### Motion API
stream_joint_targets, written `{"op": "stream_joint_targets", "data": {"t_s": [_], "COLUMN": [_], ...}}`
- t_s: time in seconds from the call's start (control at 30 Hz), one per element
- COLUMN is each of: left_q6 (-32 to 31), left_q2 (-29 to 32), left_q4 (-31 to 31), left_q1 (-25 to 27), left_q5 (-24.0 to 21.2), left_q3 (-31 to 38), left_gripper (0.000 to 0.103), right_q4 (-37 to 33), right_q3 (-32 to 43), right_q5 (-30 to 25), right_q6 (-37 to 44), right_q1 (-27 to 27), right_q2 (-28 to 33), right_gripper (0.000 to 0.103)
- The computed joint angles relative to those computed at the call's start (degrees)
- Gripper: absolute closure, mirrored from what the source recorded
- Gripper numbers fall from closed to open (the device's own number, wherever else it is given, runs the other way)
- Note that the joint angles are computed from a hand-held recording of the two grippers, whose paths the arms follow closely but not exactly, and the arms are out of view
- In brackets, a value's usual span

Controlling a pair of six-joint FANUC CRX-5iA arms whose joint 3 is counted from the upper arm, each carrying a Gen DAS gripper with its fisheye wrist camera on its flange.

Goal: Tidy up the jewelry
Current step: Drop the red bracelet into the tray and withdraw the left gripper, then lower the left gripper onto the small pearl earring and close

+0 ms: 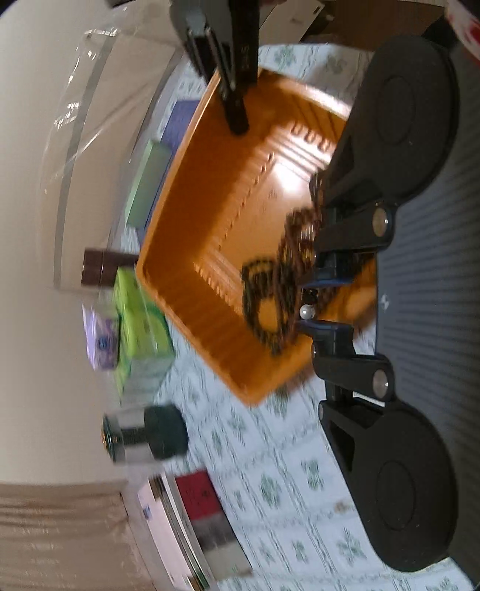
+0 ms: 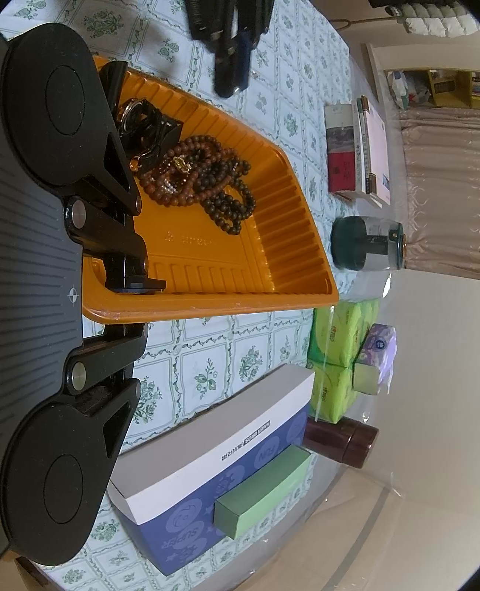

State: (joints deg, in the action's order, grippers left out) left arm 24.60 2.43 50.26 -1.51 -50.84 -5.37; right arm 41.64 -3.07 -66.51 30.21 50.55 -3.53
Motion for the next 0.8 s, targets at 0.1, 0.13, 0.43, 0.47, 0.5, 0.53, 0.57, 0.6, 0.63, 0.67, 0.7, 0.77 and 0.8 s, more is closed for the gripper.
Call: {"op": "stream_joint_targets", "data": {"t_s": [0.1, 0.13, 0.43, 0.47, 0.5, 0.53, 0.57, 0.6, 0.63, 0.67, 0.7, 0.77, 0.8], "left_q6": [0.1, 0.1, 1.6, 1.8, 2.4, 2.7, 2.5, 2.0, 2.1, 2.4, 3.1, 5.5, 6.4], "left_q2": [-0.1, -0.1, 0.4, 0.3, 0.4, 0.3, -0.1, -0.4, -0.6, -0.7, -0.6, -0.1, 0.3], "left_q4": [0.0, 0.0, -0.7, -1.0, -1.3, -1.6, -1.8, -2.0, -2.7, -3.6, -4.6, -7.0, -7.7], "left_q1": [-1.0, -1.2, -1.9, -1.5, -0.8, -0.1, 0.7, 1.5, 2.5, 3.3, 4.1, 5.7, 6.5], "left_q5": [0.1, 0.2, 1.2, 1.2, 1.0, 1.0, 1.6, 2.4, 3.2, 4.0, 4.8, 6.1, 6.6], "left_q3": [-0.4, -0.5, -0.2, -0.3, -0.2, -0.3, -0.8, -1.3, -1.5, -1.6, -1.5, -0.9, -0.5], "left_gripper": [0.088, 0.088, 0.080, 0.080, 0.080, 0.080, 0.080, 0.080, 0.080, 0.080, 0.080, 0.080, 0.080], "right_q4": [0.1, 0.2, 0.1, 0.0, 0.0, 0.0, 0.0, 0.0, 0.0, 0.0, -0.1, -0.1, -0.1], "right_q3": [-0.2, -0.3, -0.4, -0.5, -0.5, -0.5, -0.5, -0.6, -0.6, -0.5, -0.5, -0.4, -0.4], "right_q5": [0.2, 0.2, 0.3, 0.4, 0.4, 0.4, 0.5, 0.5, 0.5, 0.5, 0.5, 0.5, 0.5], "right_q6": [-0.2, -0.3, -0.6, -0.7, -0.7, -0.8, -0.9, -0.9, -0.9, -0.9, -0.9, -1.1, -1.1], "right_q1": [0.0, 0.1, 0.1, 0.0, 0.0, 0.0, 0.0, 0.0, 0.0, -0.1, -0.1, -0.2, -0.2], "right_q2": [-0.2, -0.2, -0.3, -0.3, -0.3, -0.3, -0.3, -0.4, -0.4, -0.3, -0.3, -0.2, -0.2], "right_gripper": [0.099, 0.099, 0.099, 0.099, 0.099, 0.099, 0.099, 0.099, 0.099, 0.099, 0.099, 0.099, 0.099]}}
